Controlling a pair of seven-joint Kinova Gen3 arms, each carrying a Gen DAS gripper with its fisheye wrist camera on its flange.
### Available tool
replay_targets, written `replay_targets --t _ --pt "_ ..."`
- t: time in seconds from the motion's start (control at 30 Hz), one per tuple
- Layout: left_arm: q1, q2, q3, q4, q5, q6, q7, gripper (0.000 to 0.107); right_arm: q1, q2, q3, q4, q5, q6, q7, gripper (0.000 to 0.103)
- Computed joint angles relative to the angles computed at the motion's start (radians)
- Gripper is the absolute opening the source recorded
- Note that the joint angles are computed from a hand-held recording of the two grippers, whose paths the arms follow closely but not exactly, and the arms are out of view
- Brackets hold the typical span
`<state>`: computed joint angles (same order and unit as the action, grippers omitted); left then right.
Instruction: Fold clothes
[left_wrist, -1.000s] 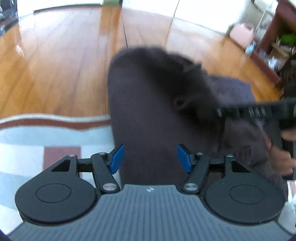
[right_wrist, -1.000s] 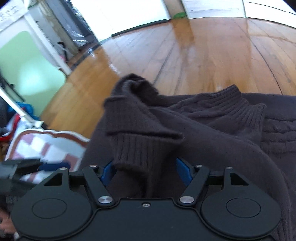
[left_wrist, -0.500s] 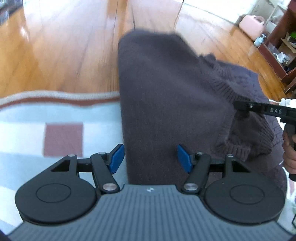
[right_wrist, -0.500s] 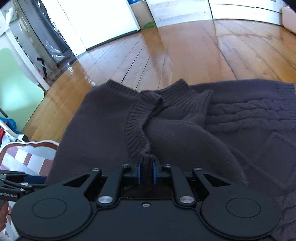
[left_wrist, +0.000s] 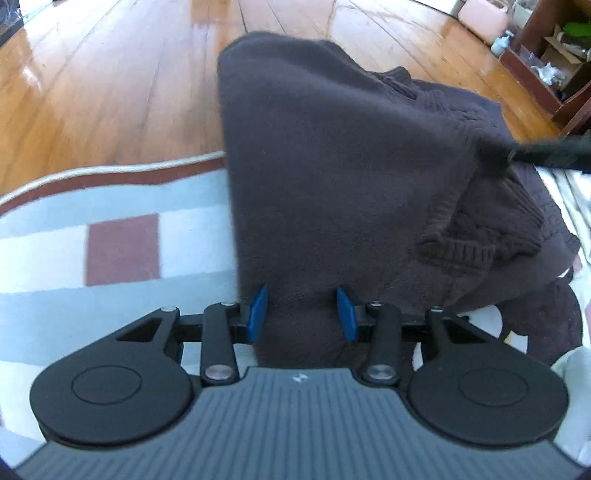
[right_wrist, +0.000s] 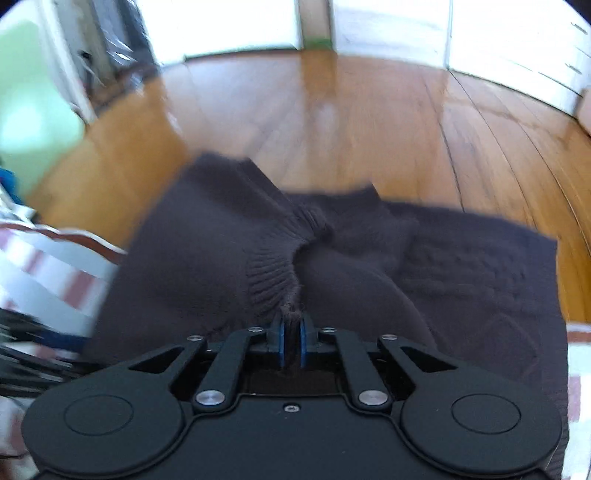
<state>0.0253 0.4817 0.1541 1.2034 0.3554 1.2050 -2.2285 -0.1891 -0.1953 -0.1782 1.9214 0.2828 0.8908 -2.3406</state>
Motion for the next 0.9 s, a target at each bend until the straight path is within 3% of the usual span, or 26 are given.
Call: replay_targets --t 0.1,0.2,0.23,0.3,0.4,0.47,0.53,0.57,0.6,0.7,0.9 --pt "0.01 0.01 -0.011 -0.028 -0.018 0.019 0.034 0.042 -0.083 0.039 0.065 -0.018 0.039 0.11 -0.109 0.012" --pt "-0.033 0.012 0.003 -0.039 0.042 0.032 0.044 0.04 -0.222 -0.003 0.184 -0.04 0.068 0.153 -0.104 0.02" --pt "-0.056 0.01 0.015 -0.037 0.069 0.031 0.047 0.04 -0.26 -0.03 0.23 -0.039 0.045 0.135 -0.069 0.021" --pt "-0.077 -0.013 0.016 0.005 0.125 -0.006 0.051 0.04 -0.352 -0.107 0.323 -0.017 -0.034 0.06 -0.011 0.049" --pt "-0.048 -0.017 0.013 0.027 0.111 -0.028 0.045 0.04 -0.491 -0.184 0.449 0.049 -0.156 -0.062 0.056 0.067" --pt "-0.001 -0.004 -0.005 0.005 0.045 -0.006 0.089 0.041 -0.528 -0.169 0.491 0.09 -0.233 -0.127 0.137 0.069" --pt "0.044 0.005 -0.026 -0.018 -0.02 0.007 0.127 0.042 -0.498 -0.099 0.46 0.09 -0.286 -0.127 0.218 0.068" --pt "0.049 0.009 -0.021 -0.028 -0.039 0.012 0.138 0.042 -0.458 -0.056 0.416 0.082 -0.289 -0.105 0.259 0.058" --pt "0.053 0.011 -0.018 -0.038 -0.047 0.015 0.147 0.043 -0.418 -0.023 0.37 0.07 -0.277 -0.069 0.299 0.027" --pt "0.071 -0.006 -0.021 -0.011 -0.08 -0.032 0.145 0.047 -0.301 -0.027 0.231 0.048 -0.259 0.03 0.362 0.012" --pt "0.05 -0.012 -0.013 -0.007 -0.075 -0.027 0.144 0.048 -0.046 0.031 -0.022 0.0 -0.181 0.169 0.251 0.009"
